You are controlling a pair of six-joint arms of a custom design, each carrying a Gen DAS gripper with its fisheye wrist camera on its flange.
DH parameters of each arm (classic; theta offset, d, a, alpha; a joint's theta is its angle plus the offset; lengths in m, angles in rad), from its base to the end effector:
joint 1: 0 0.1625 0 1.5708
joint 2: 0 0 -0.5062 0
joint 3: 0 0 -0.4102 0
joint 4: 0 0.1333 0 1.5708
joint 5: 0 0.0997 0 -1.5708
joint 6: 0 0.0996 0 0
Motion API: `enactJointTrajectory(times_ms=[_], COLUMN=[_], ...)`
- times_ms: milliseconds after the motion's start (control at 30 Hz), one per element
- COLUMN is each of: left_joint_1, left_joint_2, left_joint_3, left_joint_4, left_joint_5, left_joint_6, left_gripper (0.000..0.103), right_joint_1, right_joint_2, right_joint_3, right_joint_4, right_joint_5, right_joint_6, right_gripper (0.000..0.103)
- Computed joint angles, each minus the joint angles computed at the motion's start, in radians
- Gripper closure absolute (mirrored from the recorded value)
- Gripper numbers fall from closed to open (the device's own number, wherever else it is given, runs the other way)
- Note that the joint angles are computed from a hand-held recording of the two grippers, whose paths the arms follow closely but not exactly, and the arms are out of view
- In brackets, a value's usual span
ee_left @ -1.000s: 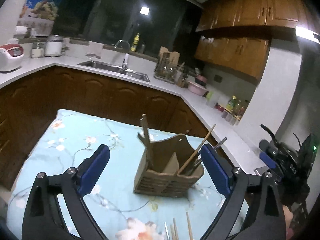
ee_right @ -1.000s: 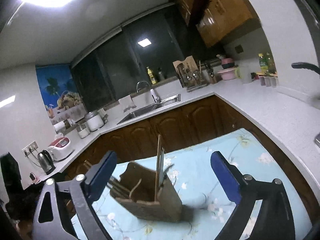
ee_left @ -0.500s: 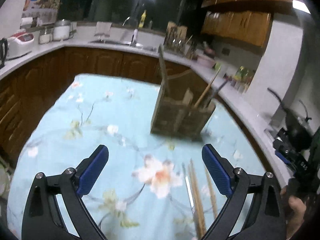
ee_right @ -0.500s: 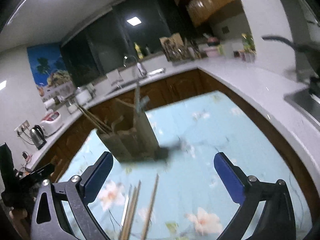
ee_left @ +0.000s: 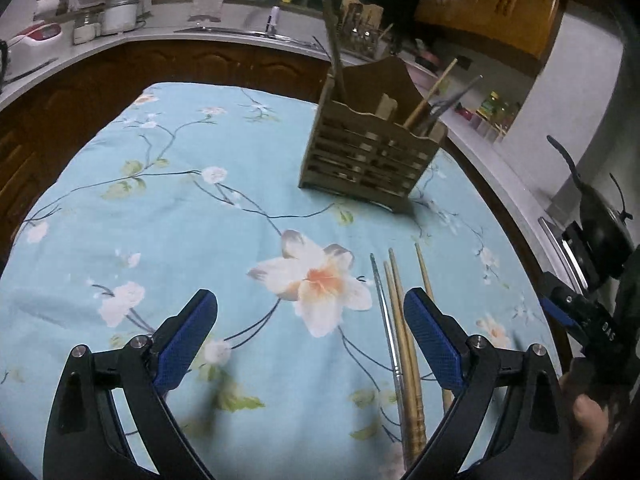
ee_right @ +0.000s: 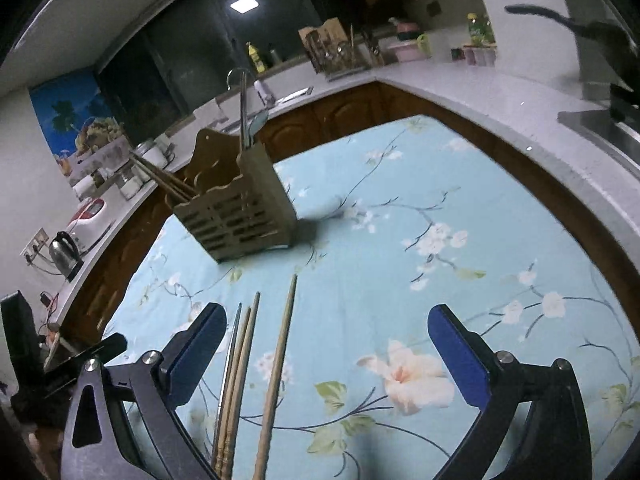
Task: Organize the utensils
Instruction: 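Grasp a metal chopstick with the left tool while the right tool grasps a wooden chopstick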
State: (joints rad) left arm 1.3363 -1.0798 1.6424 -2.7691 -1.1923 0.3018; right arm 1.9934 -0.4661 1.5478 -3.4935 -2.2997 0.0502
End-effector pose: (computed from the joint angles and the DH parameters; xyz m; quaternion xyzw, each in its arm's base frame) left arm -0.0020 -0.7406 0.3748 0.1905 0.9152 -0.3008 0.1889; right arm 0.3755 -0.6718 0.0527 0.0149 -0.8651 0.4470 0.2270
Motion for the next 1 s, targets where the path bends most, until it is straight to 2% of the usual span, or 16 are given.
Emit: enactJointTrajectory(times_ms=[167, 267, 367, 433, 467, 500, 567, 667, 767, 867, 900, 933, 967, 1000], left_joint_1=[-0.006, -0.007, -0.003, 0.001, 0.003, 0.004, 0.005, 0.008, 0.008, -0.001, -0.004, -0.008, -0.012, -0.013], left_joint_2=[0.015, 0.03, 0.048, 0.057, 0.062, 0.065, 0.072, 0.086, 0.104, 0.126, 0.134, 0.146, 0.158, 0.169], left_joint_3=[-0.015, -0.035, -0.066, -0.08, -0.087, -0.09, -0.099, -0.123, -0.149, -0.17, -0.176, -0.187, -0.196, -0.205], left_joint_4=[0.016, 0.046, 0.1, 0.125, 0.136, 0.14, 0.154, 0.197, 0.238, 0.266, 0.275, 0.29, 0.299, 0.308], left_joint_5=[0.0, 0.004, 0.005, -0.007, -0.01, -0.011, -0.019, -0.037, -0.057, -0.05, -0.039, -0.025, -0.015, -0.006], left_joint_6=[0.011, 0.02, 0.006, -0.004, -0.008, -0.009, -0.011, -0.021, -0.026, -0.017, -0.013, -0.006, -0.002, 0.002], left_gripper=[0.009, 0.019, 0.034, 0.044, 0.045, 0.048, 0.056, 0.063, 0.063, 0.063, 0.063, 0.063, 0.063, 0.063], right_joint_1=[-0.006, -0.014, -0.021, -0.029, -0.033, -0.038, -0.049, -0.063, -0.071, -0.073, -0.075, -0.073, -0.071, -0.073], right_joint_2=[0.006, 0.01, 0.019, 0.027, 0.034, 0.042, 0.051, 0.081, 0.107, 0.134, 0.143, 0.146, 0.144, 0.134], right_joint_3=[-0.026, -0.055, -0.092, -0.12, -0.139, -0.16, -0.187, -0.248, -0.299, -0.351, -0.37, -0.372, -0.374, -0.358], right_joint_4=[0.049, 0.109, 0.171, 0.219, 0.253, 0.295, 0.36, 0.453, 0.51, 0.573, 0.606, 0.597, 0.613, 0.609], right_joint_5=[0.018, 0.029, 0.047, 0.071, 0.071, 0.073, 0.096, 0.115, 0.115, 0.077, 0.058, 0.045, 0.025, 0.033], right_joint_6=[0.017, 0.033, 0.034, 0.039, 0.04, 0.046, 0.063, 0.067, 0.054, 0.034, 0.027, 0.009, -0.002, -0.004], right_gripper=[0.002, 0.003, 0.007, 0.015, 0.026, 0.031, 0.052, 0.067, 0.068, 0.072, 0.076, 0.085, 0.09, 0.094])
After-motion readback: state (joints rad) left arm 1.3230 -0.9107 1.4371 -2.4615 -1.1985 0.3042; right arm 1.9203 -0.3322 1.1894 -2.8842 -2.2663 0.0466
